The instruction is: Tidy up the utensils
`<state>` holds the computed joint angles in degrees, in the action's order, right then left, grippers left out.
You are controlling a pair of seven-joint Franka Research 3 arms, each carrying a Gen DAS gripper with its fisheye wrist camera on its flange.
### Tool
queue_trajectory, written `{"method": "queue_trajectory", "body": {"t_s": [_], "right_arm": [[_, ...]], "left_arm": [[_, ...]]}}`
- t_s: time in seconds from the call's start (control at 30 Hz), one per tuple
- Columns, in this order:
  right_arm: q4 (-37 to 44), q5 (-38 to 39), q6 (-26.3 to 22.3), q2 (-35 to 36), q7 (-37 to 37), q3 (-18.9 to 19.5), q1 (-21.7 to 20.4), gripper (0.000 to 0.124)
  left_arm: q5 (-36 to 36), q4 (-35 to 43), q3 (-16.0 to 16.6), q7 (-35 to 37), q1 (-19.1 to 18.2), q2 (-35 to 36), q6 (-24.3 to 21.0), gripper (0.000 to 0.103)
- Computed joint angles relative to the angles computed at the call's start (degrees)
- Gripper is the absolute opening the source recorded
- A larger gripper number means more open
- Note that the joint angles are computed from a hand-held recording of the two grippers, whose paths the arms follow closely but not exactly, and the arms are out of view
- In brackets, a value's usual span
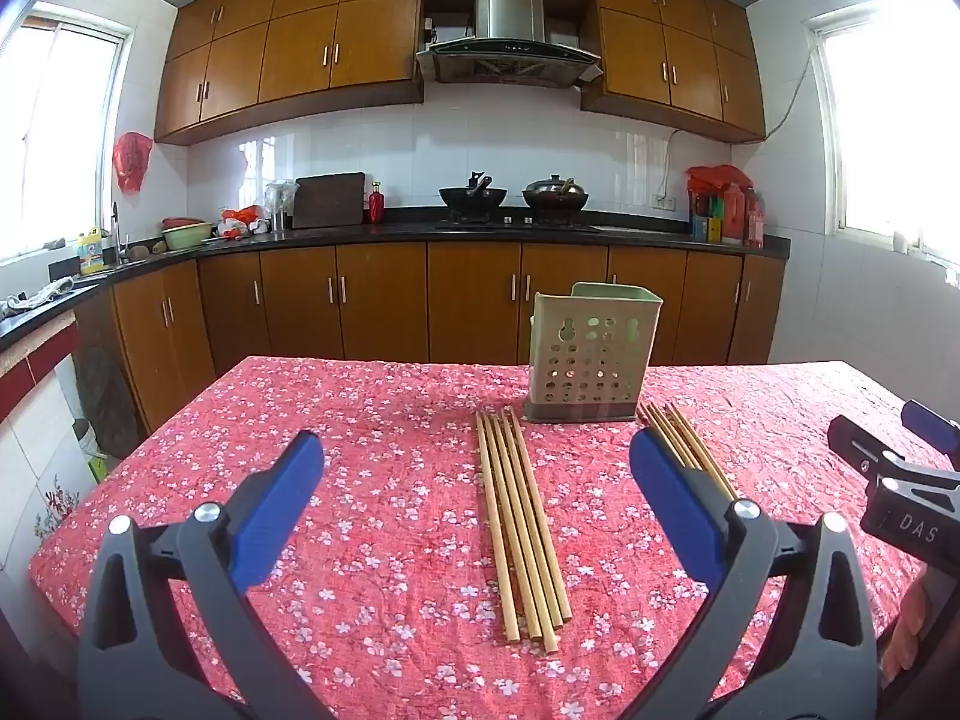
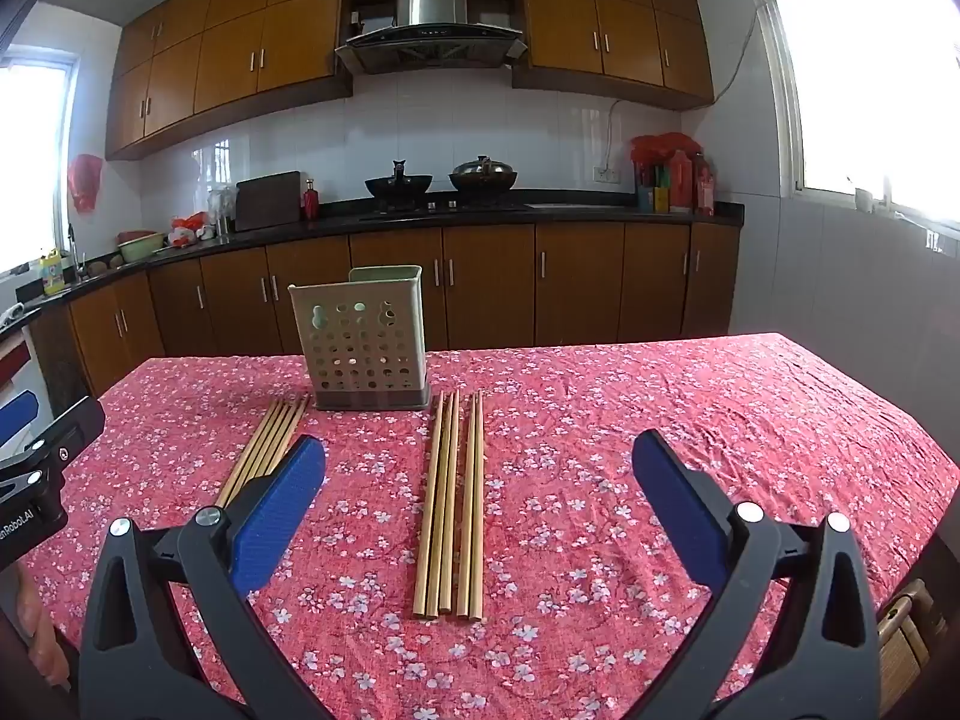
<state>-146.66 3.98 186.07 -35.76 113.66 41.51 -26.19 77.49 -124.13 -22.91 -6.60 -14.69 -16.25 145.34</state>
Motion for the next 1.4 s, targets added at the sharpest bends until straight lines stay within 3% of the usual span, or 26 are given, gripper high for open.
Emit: {"method": "queue_trajectory", "body": {"t_s": [1.4], "right_arm": [[-0.59,1.68,1.16,0.96,-2.0,-0.58,0.41,0.101]], "left_arm": [[0.26,-0.1,0.14,0.06,-0.06,-0.14,-0.01,0.099]]}}
